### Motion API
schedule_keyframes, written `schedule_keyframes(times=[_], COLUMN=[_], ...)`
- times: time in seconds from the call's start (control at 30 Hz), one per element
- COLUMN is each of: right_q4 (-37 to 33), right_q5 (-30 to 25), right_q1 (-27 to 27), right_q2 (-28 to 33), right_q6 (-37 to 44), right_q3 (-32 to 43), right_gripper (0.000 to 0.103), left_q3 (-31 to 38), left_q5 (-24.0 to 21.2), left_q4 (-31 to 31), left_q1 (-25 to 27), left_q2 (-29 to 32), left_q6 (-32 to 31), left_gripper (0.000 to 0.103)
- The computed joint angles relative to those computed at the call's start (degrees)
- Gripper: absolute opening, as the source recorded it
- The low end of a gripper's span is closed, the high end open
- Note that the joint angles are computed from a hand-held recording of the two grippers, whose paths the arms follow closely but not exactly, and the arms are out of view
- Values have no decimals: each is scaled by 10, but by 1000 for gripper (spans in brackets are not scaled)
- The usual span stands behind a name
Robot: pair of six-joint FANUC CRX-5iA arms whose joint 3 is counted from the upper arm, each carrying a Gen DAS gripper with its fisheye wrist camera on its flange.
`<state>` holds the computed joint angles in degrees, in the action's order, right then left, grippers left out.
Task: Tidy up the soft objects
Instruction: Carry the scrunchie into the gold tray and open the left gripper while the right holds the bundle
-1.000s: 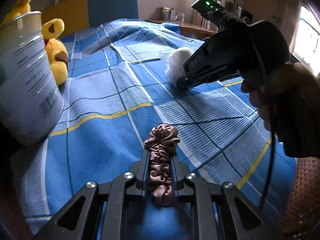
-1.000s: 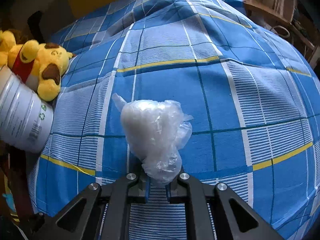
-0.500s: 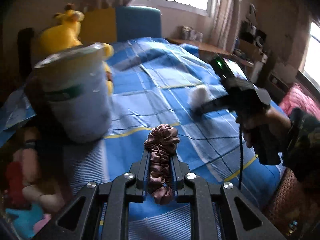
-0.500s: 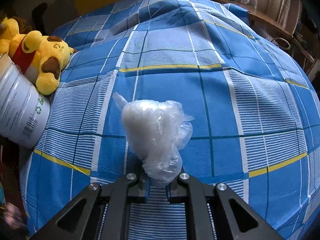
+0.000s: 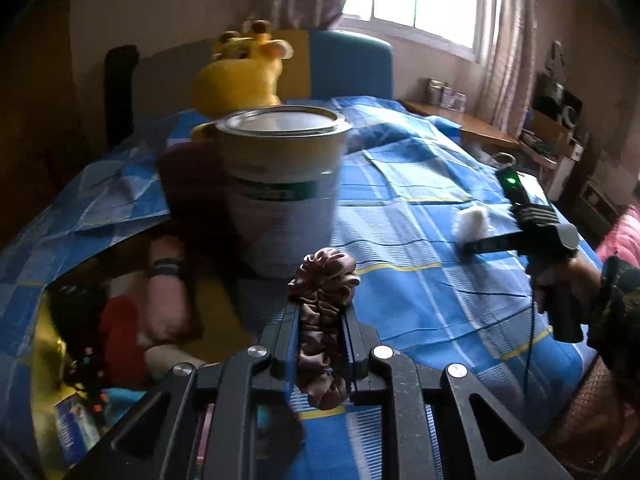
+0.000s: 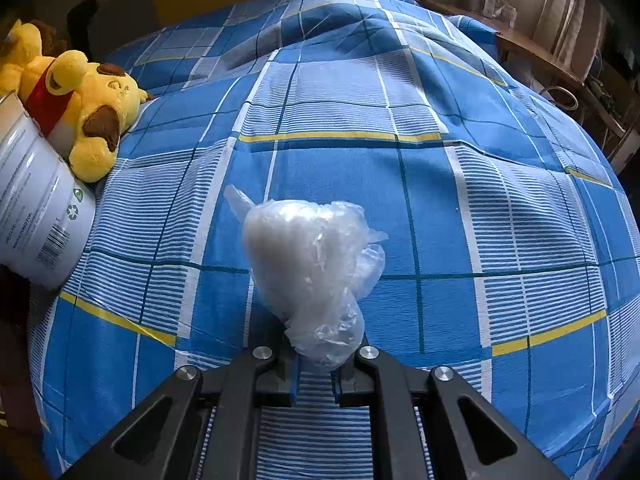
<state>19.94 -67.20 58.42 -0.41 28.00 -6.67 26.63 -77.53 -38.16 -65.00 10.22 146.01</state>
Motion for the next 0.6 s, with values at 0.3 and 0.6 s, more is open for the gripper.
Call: schedule_keyframes(times=[0.3, 0.6], right_q4=[5, 8], right_q5=[-3, -7], right_q1=[1, 3], right_q2=[3, 4], right_q6=[3, 1], right_q3=[2, 2], right_gripper=[10, 10], left_q3=[-40, -185], left_q5=[-24, 67], left_q4=[-11, 72], left_q1=[10, 95], left_q2=[-37, -176], left_q6=[44, 121], left_gripper=[19, 19])
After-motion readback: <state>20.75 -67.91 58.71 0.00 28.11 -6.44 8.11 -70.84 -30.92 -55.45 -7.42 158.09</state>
